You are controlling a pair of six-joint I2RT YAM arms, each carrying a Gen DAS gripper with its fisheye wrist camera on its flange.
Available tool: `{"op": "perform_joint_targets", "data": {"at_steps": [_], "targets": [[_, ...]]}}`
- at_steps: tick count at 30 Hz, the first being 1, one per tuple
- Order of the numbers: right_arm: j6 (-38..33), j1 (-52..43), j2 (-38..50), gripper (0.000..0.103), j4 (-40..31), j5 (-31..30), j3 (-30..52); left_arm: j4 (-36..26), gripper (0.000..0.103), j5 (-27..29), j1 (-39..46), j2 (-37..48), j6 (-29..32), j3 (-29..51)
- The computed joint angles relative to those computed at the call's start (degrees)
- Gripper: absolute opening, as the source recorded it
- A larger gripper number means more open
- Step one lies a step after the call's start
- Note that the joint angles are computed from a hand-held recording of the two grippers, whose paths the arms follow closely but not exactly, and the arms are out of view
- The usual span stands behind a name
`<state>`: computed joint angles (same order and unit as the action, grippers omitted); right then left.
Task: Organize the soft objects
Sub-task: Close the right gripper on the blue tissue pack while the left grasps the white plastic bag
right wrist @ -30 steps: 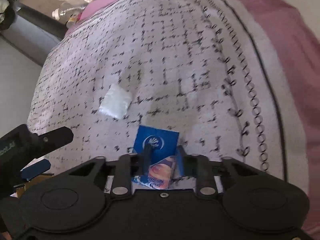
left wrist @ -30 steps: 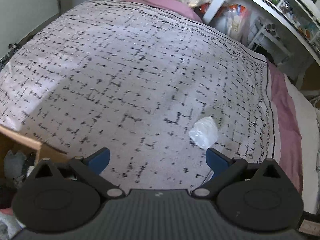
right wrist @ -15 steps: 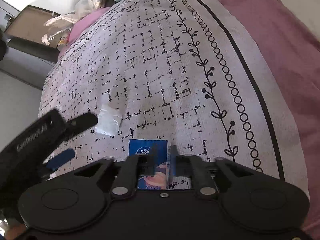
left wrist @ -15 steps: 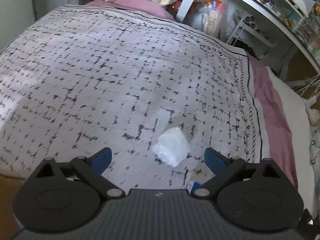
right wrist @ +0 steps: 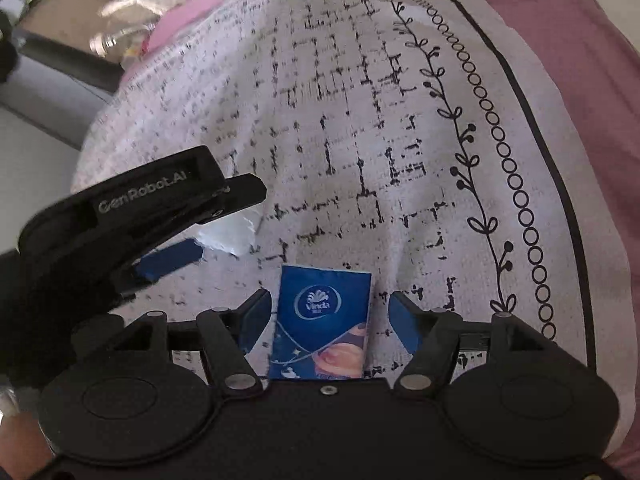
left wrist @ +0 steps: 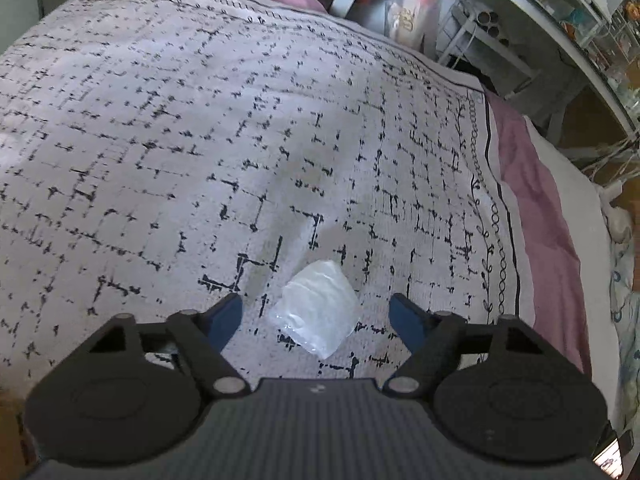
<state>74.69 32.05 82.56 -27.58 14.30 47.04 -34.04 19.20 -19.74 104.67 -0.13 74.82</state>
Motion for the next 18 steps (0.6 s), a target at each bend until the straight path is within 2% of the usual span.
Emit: {"op": "perform_joint_targets", "data": {"at_steps": [2,3,8,9,11,18], "targets": [[-0.47,-0.26,1.43,0.066,-0.86,-0.67,0.98,-0.13,0.061,-0.17,0.26,0.92,-0.02,0.24],[-1.43,-0.28,2.06,0.066,-1.54,-0.44,1.69,0.61,0.052,-0.42,0.41,0.83,-0.28,-0.20],[-4.79,-0.43,4.29,0.066,-3.68,0.17,4.01,1.07,0.050,1.48,2.19,-0.37,-1.16,-0.97],[-5.33,-0.17,4.64,0.065,-4.42,0.64,4.53,1.08,0.050,1.63,2.57,-1.04,-1.22,-1.30],[-6.17,0.20,5.04,0.055,-6.19,1.74,5.52,0.80,0.050,2.06,3.52,-2.51,-1.34,-2.05],[-4.80,2.28,2.70,0.053,-8.50,3.89,5.18,-2.69,0.050,4.01,7.45,-8.96,0.47,-3.96]]}}
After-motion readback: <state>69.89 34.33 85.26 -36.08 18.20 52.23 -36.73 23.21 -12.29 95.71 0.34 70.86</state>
